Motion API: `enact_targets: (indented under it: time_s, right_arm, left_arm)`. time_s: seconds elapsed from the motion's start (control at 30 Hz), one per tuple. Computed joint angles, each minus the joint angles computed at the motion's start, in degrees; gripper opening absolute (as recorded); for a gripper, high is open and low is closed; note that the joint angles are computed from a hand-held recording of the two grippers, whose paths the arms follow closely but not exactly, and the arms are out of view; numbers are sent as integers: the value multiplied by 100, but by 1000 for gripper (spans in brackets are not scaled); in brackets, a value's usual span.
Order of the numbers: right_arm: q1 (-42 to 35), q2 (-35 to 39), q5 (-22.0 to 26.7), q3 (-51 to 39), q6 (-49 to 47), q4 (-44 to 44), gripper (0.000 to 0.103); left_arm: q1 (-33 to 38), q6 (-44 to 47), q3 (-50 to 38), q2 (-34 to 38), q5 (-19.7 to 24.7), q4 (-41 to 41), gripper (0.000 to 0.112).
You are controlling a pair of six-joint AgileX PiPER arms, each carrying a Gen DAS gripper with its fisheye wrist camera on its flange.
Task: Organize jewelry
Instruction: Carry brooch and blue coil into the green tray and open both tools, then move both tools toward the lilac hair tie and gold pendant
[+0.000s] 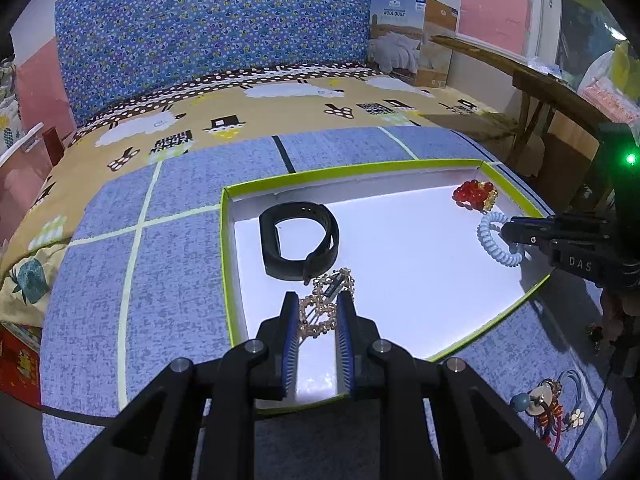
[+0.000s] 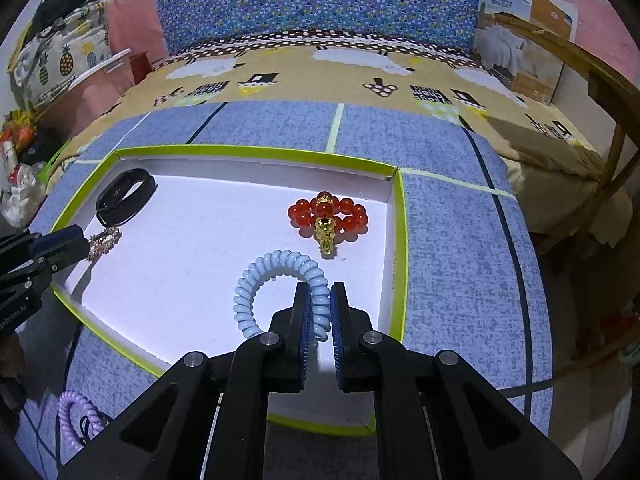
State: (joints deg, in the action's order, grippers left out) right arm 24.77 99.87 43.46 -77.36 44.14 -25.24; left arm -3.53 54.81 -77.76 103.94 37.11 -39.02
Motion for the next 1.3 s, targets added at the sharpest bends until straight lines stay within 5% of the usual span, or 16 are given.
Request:
enact_targets:
  time_s: [0.37,0.67,1.3]
  right_arm:
    - [154,-407,-132,348,427,-206,20]
    - [1024,-1506,-63,1243,1842,-1185,20]
    - [4394,-2588,2035,2450,5514,-2987,21]
  left_arm:
    - [203,293,251,-306,53,-406,20]
    - [725,1264,1223,-1228,263,-1309,20]
    - [2137,3003,3223,-3319,1466,-2269,21]
